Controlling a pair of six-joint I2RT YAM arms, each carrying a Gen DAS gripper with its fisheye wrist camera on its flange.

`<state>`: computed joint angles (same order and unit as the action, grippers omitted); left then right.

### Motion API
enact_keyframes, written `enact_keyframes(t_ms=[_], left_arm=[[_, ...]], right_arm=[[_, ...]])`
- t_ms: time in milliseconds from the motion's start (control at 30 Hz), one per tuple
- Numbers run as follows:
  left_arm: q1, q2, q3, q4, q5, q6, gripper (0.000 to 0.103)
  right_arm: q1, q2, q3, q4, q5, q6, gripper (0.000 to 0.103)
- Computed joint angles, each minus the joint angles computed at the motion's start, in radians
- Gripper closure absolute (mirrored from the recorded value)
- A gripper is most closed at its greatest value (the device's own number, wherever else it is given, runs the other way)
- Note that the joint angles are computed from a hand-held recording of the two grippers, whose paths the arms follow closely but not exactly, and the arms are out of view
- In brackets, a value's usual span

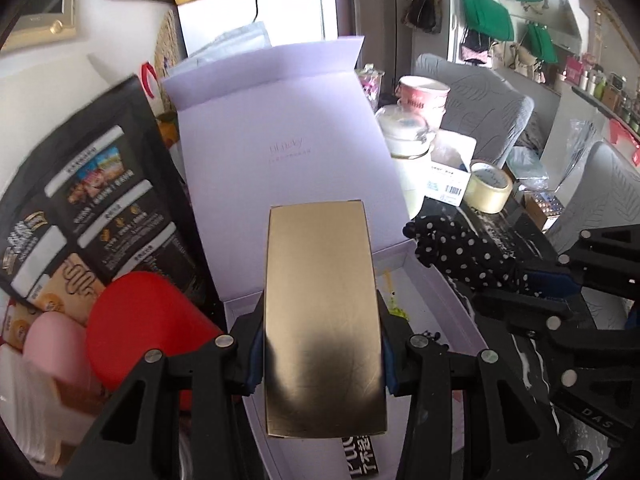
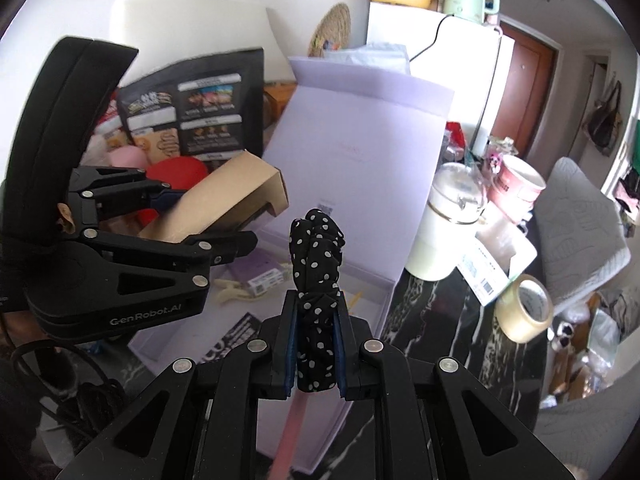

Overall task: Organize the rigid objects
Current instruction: 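Lower the gold box and polka-dot scrunchie into the white box with both grippers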

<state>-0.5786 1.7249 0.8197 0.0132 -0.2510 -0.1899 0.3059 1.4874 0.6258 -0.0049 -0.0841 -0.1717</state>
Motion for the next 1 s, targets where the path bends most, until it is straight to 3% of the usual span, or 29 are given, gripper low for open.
enact_keyframes(t_ms=[167, 1000], left_arm=[[0.046, 0.116, 0.099, -0.036, 0.102, 0.006, 0.059], [0.064, 0.476, 0.406, -0.237, 0.220, -0.001, 0.059]], right_arm=[[-0.045, 0.166, 0.078, 0.024, -0.039, -0.016, 0.088], [-0.079, 0.465, 0.211, 0.020, -0.043, -0.042, 0.088]])
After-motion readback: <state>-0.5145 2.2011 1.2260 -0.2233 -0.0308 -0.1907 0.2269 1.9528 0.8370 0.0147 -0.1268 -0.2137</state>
